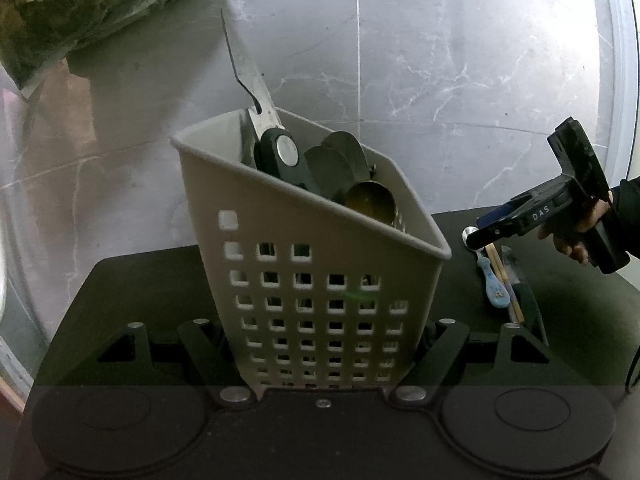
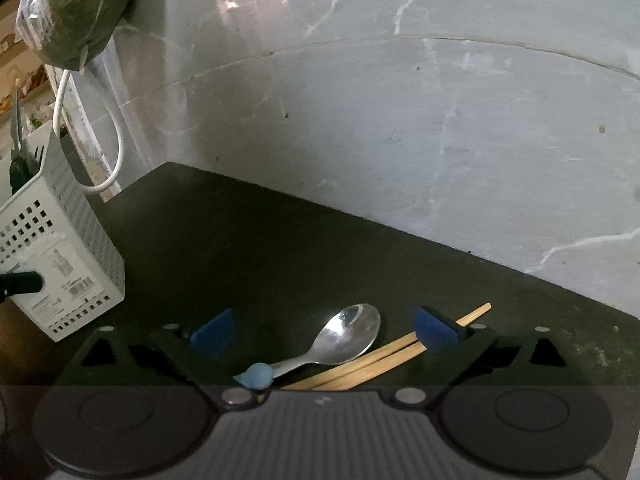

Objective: Organize utensils
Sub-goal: 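Grasp the blue-handled spoon with the right tool, then lift the blue-handled spoon over the holder and drop it inside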

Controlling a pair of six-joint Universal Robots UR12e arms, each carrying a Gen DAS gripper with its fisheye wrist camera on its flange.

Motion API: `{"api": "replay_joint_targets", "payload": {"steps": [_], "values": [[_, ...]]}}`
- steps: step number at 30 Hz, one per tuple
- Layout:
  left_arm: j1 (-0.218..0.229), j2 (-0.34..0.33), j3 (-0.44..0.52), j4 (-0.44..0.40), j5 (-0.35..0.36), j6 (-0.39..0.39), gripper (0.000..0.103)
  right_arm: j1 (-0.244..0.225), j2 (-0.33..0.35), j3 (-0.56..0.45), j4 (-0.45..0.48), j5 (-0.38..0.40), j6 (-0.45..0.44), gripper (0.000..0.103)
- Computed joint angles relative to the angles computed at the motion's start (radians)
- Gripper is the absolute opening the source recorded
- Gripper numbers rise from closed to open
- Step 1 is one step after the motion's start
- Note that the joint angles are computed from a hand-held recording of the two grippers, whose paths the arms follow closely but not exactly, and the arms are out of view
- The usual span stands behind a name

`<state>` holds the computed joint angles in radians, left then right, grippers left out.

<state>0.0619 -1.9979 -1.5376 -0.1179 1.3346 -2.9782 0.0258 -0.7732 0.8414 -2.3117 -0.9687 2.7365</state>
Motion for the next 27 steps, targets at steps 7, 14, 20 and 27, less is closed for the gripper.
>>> {"api": "replay_joint_targets", "payload": {"steps": [7, 14, 20, 27], "values": [[0.001, -0.004, 0.008, -0.009, -0.006, 0.002, 0.078, -0.001, 0.007, -0.026, 0.061, 0.032, -0.004, 0.100], [0.000, -0.005, 0.008, -0.002, -0.009, -0.001, 0.078, 0.005, 0.001, -0.007, 0.024, 0.014, 0.066, 0.084], [0.005, -0.003, 0.004, 0.004, -0.030, 0.009, 0.078, 0.018, -0.017, 0.040, -0.061, -0.070, 0.161, 0.024], [0.013, 0.000, 0.000, -0.005, -0.056, 0.031, 0.077, 0.038, -0.067, 0.142, -0.264, -0.160, 0.315, 0.003]]}}
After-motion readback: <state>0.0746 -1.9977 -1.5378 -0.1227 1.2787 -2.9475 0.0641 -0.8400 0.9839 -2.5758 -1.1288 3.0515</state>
